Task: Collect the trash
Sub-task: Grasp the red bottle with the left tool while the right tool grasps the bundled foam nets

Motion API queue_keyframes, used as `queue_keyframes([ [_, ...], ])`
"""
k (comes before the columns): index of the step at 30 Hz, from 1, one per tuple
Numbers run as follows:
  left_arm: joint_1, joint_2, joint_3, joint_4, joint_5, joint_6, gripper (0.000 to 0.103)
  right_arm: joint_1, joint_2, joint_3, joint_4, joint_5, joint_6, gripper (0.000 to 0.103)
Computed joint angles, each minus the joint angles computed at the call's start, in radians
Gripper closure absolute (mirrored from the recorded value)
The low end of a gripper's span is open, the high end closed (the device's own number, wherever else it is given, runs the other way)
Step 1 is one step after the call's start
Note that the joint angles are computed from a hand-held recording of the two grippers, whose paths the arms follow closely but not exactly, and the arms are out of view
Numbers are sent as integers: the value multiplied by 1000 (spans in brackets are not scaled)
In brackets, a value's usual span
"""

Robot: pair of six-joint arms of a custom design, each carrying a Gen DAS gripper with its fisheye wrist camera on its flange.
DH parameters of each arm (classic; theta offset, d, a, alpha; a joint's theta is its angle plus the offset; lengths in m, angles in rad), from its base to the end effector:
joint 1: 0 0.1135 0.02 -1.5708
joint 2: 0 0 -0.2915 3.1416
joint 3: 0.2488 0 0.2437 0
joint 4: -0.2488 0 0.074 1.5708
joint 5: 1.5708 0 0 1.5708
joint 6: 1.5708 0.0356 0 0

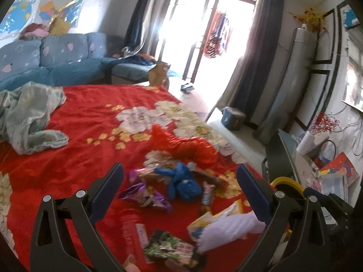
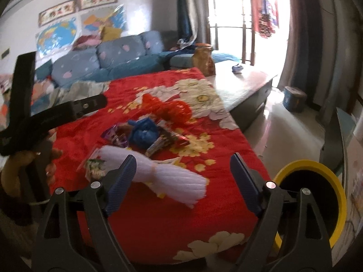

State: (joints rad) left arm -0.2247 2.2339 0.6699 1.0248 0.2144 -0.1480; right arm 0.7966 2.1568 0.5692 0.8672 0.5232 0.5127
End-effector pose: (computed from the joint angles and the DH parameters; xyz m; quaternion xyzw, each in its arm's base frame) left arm 0.3438 -0.0864 0.0516 0.0859 0.8622 -0.1823 0.4647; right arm 0.2337 0.2135 0.0500 -0.0189 0.8862 0.0557 0.4595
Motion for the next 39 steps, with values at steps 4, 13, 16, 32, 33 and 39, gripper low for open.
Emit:
queue_keyframes([
  [4, 42, 47, 57, -95, -24, -12, 7, 0, 21, 40, -35, -33, -43, 26],
  [13, 127, 121, 127, -217, 86, -72, 25, -45, 95, 91, -78, -119, -41, 29],
  [16, 132, 141, 143, -242, 112, -80, 36, -56, 115, 90, -78, -141, -36, 36],
  [32, 144, 214, 217, -358, 193, -120, 71, -89, 157, 75, -43, -205, 22, 68],
  [33, 146, 215, 219, -358, 199, -121, 71, -88, 157, 75, -43, -201, 22, 69],
  [39, 168, 199, 190, -301, 227, -137, 71, -88, 149, 62, -20, -197, 23, 87],
])
